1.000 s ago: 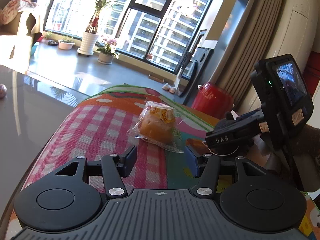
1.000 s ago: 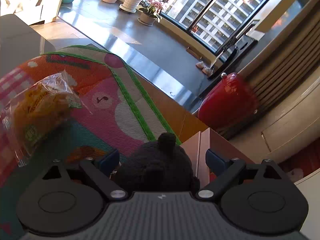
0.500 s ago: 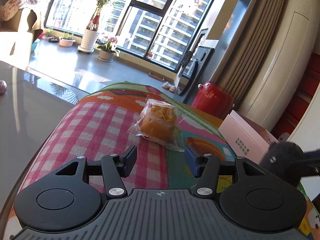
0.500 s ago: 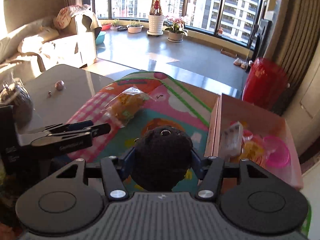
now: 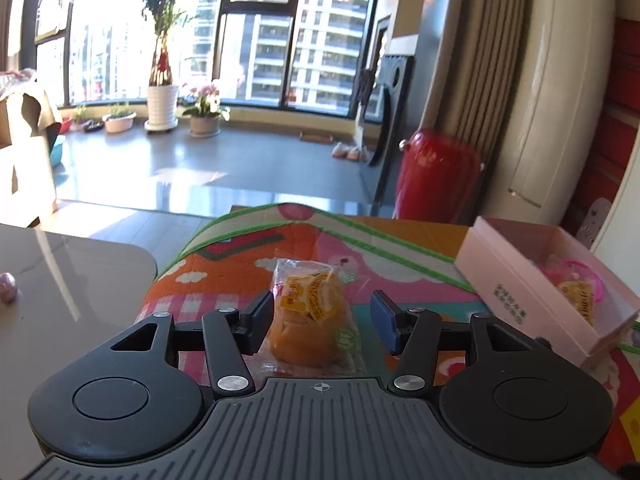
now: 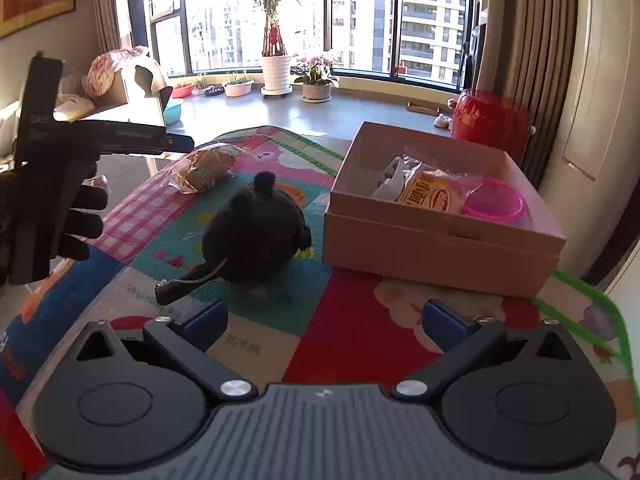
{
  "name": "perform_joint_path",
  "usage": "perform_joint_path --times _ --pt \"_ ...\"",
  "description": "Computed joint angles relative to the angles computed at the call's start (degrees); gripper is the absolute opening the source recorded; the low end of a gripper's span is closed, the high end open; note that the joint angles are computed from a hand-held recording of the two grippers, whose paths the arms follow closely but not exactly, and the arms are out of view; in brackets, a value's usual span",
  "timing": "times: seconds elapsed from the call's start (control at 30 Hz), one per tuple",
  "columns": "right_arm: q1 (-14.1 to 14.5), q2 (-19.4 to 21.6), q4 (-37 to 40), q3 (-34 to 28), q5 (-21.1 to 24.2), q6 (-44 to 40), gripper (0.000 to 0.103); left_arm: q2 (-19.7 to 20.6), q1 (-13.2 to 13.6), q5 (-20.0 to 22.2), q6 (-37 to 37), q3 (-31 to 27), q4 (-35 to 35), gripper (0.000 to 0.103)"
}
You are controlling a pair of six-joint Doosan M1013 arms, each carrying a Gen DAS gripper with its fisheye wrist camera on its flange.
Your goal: Organize objects
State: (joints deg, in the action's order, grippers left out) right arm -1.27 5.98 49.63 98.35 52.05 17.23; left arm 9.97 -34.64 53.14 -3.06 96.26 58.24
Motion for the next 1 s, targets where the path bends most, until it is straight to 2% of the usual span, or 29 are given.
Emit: perform_joint_path --times 0.1,0.13,0.17,0.23,0.27,0.37,0.4,0.47,0.6,0.83,1.0 --pt "0.2 1.2 0.9 0.3 0.9 1.3 0.103 2.7 2.4 1.1 7.1 -3.2 -7.5 0.058" --pt "0.5 1.5 0.5 0.6 0.8 2.2 0.103 3.4 2.8 1.3 8.2 -3.8 -8.4 0.063" --pt "0.7 1.8 0.0 0.8 0.7 3.0 0.103 4.0 3.0 1.2 8.7 -4.1 -8.8 0.068" --pt "1.4 2.3 -2.0 1.0 0.0 5.6 0.103 5.2 3.3 2.7 9.6 -5.2 -10.1 0.069" --pt "1.6 1.8 -0.9 2.0 -1.9 4.1 0.103 5.6 3.4 3.0 9.3 -5.5 -10.3 0.07" --pt "2.5 1.2 -2.8 2.6 -3.9 3.9 0.103 6.2 3.4 3.6 8.1 -5.6 -9.7 0.071" --pt "2.6 1.1 -3.0 2.7 -4.2 3.8 0.103 6.3 3.1 3.9 7.6 -5.5 -8.9 0.07" --pt "2.6 1.1 -3.2 2.6 -4.1 3.9 0.103 6.1 2.5 4.4 6.8 -5.2 -8.1 0.062" --pt "3.1 1.0 -4.1 2.9 -5.2 3.6 0.103 4.5 0.9 2.4 6.2 -3.8 -8.5 0.059" --pt "3.3 1.2 -4.5 2.8 -5.5 4.3 0.103 2.9 -4.8 -3.0 10.2 -1.2 -7.5 0.058" --pt "3.0 1.3 -4.5 2.6 -4.7 3.2 0.103 1.3 -6.1 -8.7 8.7 0.9 -8.0 0.058"
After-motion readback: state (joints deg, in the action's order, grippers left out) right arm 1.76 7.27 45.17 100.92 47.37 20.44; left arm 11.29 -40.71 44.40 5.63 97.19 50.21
